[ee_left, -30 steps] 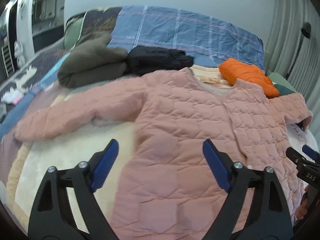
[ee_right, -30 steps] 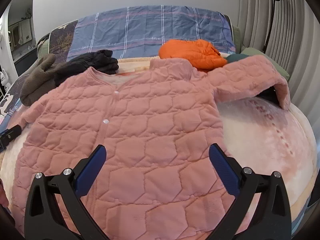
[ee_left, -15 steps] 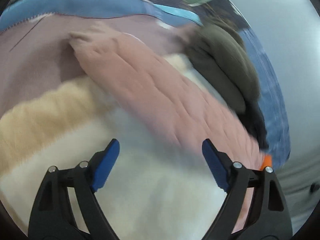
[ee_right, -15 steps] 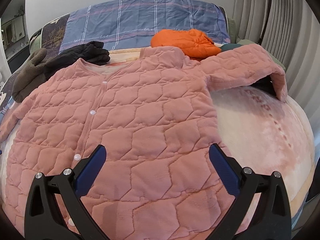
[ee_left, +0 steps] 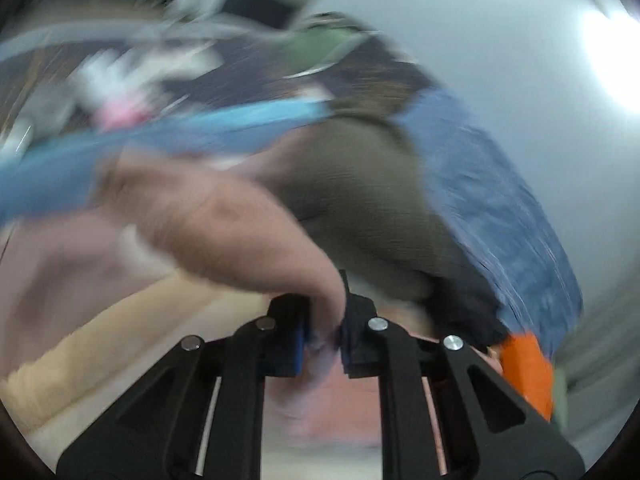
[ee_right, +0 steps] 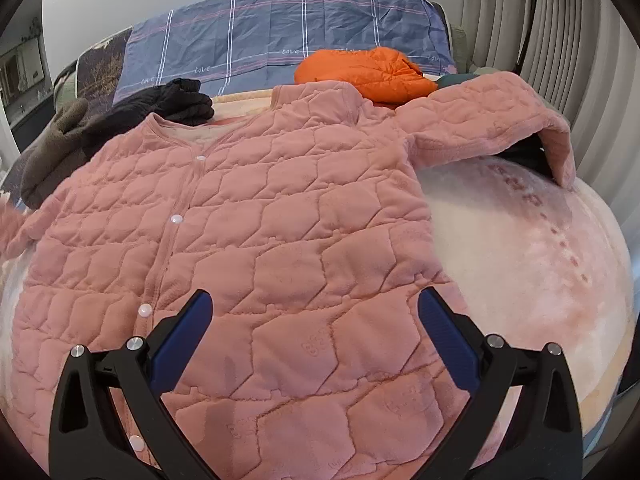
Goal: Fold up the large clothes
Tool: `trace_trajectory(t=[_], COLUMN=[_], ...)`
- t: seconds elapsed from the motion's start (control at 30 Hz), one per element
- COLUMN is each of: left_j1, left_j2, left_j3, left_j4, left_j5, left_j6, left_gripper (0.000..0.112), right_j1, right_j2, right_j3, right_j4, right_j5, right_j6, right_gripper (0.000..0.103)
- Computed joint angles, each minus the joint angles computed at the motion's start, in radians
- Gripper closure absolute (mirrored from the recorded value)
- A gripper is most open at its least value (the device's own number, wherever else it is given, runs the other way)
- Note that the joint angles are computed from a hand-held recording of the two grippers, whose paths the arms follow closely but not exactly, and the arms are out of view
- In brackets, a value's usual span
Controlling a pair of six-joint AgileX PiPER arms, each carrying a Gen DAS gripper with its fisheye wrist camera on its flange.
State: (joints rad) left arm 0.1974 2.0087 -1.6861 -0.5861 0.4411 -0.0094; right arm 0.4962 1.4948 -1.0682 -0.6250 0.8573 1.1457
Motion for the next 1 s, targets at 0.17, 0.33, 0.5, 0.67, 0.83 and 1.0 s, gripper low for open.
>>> trace_trajectory(t=[0.17, 0.33, 0.5, 0.67, 0.83, 1.0], left_j1=[-0.265, -0.513, -0.687, -0.695, -0.638, -0.536], left_j2=[0.010, 0.203, 0.342, 0.220, 0.055, -0.011], left_j3=[-0.219, -0.531, -0.635, -0.349, -0.065, 0.102], left_j4=[0.010, 0.009, 0.188, 0.265, 0.472, 0.610], left_j5=[0.099, 0.306, 0.394, 0.314, 0.133, 0.079], left_j6=[0.115, 0.160, 0.096, 0.134, 0.051, -0.088], left_gripper=[0.099, 0.091, 0.043, 0.041, 0.033, 0.031], right_j1=[-0.018, -0.077, -0.230, -0.428, -0.504, -0.511], right_j2=[-0.036, -0.088, -0.153, -0.104, 0.147, 0.503], right_j3=[0.043, 0.094, 0.120, 0.038, -0.235, -0.615], right_j4=[-0.006, 0.017, 0.295, 0.795, 1.053, 1.106], right_j5=[-0.029, -0.047, -0.143, -0.195, -0.142, 0.024], right_j6=[0.008, 0.000, -0.336, -0.831, -1.112, -1.113], right_gripper=[0.002, 0.002, 0.002, 0.008, 0.025, 0.030])
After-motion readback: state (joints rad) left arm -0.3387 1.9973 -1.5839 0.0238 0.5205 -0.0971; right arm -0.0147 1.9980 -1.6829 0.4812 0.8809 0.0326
